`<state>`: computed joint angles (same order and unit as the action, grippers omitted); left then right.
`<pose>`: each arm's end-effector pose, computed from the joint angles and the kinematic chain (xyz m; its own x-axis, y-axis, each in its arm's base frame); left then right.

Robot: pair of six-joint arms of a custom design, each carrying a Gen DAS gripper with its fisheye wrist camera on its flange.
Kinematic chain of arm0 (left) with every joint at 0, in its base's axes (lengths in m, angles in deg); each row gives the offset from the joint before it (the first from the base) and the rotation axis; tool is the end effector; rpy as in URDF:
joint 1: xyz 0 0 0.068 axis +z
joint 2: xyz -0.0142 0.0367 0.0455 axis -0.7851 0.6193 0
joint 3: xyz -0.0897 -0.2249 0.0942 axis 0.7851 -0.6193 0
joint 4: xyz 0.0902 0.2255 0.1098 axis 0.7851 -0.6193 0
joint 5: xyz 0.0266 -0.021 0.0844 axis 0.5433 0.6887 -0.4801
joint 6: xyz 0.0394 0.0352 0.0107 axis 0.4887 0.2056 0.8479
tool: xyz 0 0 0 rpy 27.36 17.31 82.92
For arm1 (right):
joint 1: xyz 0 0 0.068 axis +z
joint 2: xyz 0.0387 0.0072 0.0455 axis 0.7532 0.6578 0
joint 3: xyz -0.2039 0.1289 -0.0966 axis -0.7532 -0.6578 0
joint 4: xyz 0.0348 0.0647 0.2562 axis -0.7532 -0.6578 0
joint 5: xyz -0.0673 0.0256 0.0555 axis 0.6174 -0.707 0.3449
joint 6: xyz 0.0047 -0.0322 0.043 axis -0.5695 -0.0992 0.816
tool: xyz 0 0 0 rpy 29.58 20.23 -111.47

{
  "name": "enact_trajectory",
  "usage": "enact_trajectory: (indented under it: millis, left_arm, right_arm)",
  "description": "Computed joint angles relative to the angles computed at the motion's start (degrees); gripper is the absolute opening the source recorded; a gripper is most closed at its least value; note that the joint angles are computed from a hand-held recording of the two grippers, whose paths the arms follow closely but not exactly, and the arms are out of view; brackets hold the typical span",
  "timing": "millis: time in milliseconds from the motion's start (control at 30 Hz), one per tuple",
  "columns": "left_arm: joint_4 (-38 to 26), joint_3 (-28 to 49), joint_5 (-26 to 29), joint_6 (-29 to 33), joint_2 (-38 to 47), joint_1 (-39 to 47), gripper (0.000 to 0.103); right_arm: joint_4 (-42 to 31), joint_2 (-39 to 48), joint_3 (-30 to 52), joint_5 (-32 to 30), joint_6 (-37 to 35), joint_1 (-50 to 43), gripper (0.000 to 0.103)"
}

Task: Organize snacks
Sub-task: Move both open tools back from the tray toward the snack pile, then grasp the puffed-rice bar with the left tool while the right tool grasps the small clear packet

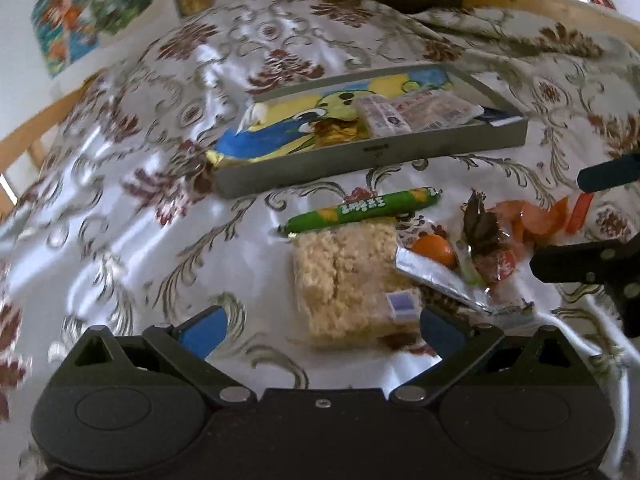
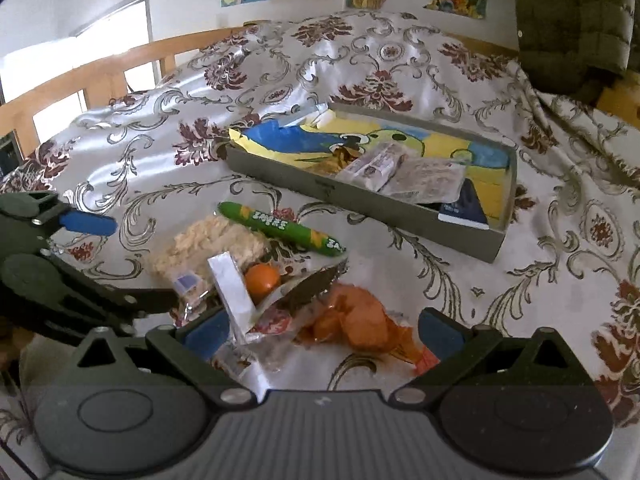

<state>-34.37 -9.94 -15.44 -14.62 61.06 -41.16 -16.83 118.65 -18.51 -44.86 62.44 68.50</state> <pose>0.2443 0.0459 0.1016 -0.7097 0.1503 -0.6883 0.0068 0.9784 0.2066 0.2959 0.1155 0.1174 -0.5448 -0.3887 -0.7431 -0.6175 0.7855 0.0418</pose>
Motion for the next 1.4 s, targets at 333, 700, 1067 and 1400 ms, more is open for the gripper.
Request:
enact_trajectory:
  millis: [333, 700, 1067, 1400]
  left_arm:
    - [2.8, 4.6, 5.9, 2.2, 8.6, -0.5, 0.102]
    - [-5.2, 10.7, 7.2, -4.7, 12.6, 1.9, 0.096]
    - [-11.5, 12.9, 13.5, -12.6, 11.3, 7.4, 0.095]
    - [-12.3, 18.4, 23.3, -25.9, 16.9, 14.4, 0.092]
  right_arm:
    - [-3.0, 3.2, 3.7, -5.8, 3.6, -1.6, 0.080]
    - [-7.6, 8.6, 9.6, -9.6, 9.9, -2.1, 0.060]
    - [-17.7, 10.8, 14.2, -13.5, 12.6, -3.6, 0.058]
    - [-14.9, 13.6, 14.4, -17.6, 17.7, -4.1, 0.041]
